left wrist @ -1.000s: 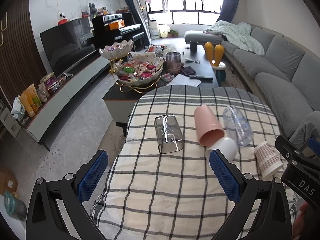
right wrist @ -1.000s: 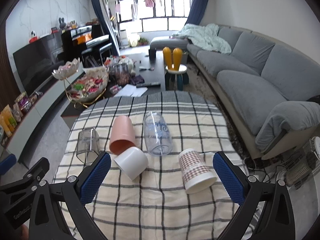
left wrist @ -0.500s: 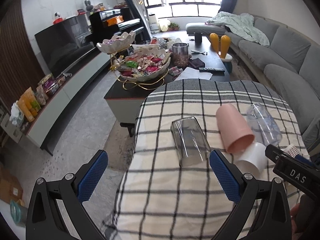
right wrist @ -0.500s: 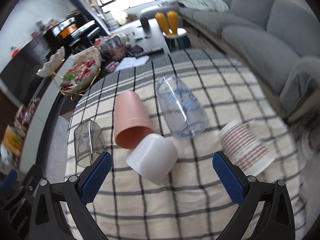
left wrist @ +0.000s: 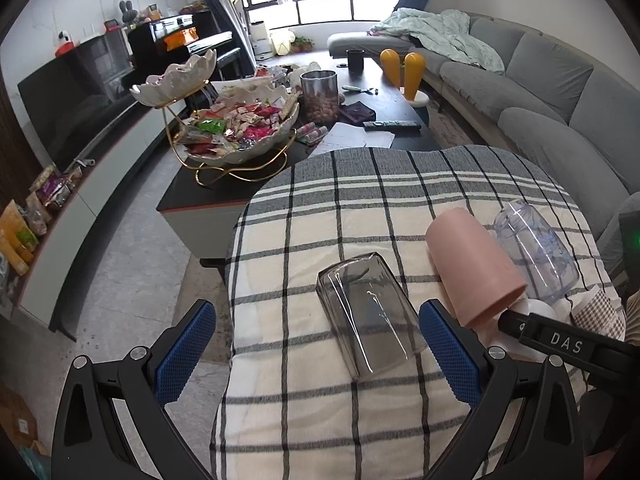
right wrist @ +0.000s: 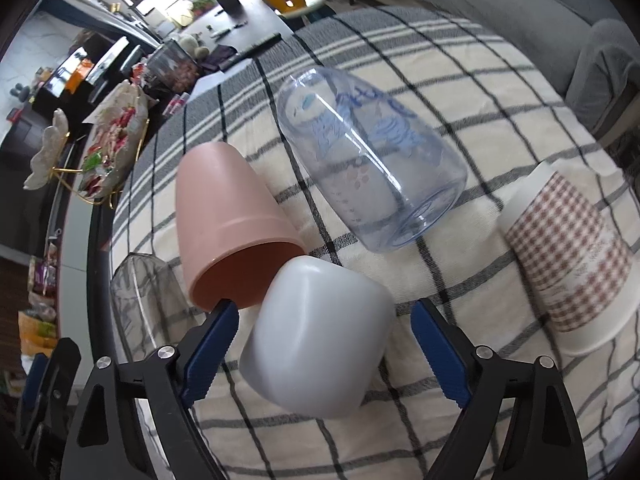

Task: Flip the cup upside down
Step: 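Move the right gripper to the white cup and close on it, then lift the white cup with the right gripper and turn it toward the left gripper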

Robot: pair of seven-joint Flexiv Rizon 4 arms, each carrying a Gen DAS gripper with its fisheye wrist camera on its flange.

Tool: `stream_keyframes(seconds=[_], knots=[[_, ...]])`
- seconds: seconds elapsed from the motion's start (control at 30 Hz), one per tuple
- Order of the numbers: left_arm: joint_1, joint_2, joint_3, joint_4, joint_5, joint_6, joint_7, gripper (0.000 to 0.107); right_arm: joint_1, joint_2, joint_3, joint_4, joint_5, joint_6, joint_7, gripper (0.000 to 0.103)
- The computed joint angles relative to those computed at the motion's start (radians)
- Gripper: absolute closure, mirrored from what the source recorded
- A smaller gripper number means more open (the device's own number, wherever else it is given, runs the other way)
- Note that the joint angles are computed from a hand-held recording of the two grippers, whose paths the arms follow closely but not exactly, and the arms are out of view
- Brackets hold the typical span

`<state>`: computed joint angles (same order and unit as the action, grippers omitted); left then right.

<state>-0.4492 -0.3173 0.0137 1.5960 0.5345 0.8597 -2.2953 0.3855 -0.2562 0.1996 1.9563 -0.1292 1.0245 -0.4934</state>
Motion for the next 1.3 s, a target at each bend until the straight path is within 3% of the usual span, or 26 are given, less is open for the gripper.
stream_keyframes(seconds=[0.13,0.47,0.6,0.87,1.07,1.3], knots=[[0.010,-0.004,0.000,0.007,-0.014,0.020,0.008,0.004,-0.013,-0.025,0.017,-0.024,0.064,-0.008,-0.033,0.027],[0.004,0.038,-0.002,0.049,-0.019,0.016,-0.018,0.004,-0.007,0.008,0.030,-0.004,0.070,0.003,-0.098,0.028],[0.003,0.104,-0.016,0.106,-0.018,-0.010,-0.046,0.004,-0.013,0.039,0.061,-0.011,0.126,-0.046,-0.197,0.028],[0.023,0.264,-0.086,0.249,0.008,-0.091,-0.122,0.004,0.031,0.075,0.107,-0.062,0.246,-0.246,-0.431,0.028],[0.055,0.368,-0.138,0.359,-0.011,-0.139,-0.173,0.004,0.078,0.089,0.108,-0.050,0.250,-0.274,-0.452,0.028],[0.101,0.429,-0.176,0.429,-0.024,-0.148,-0.192,0.004,0.108,0.066,0.116,-0.047,0.272,-0.294,-0.463,0.028]])
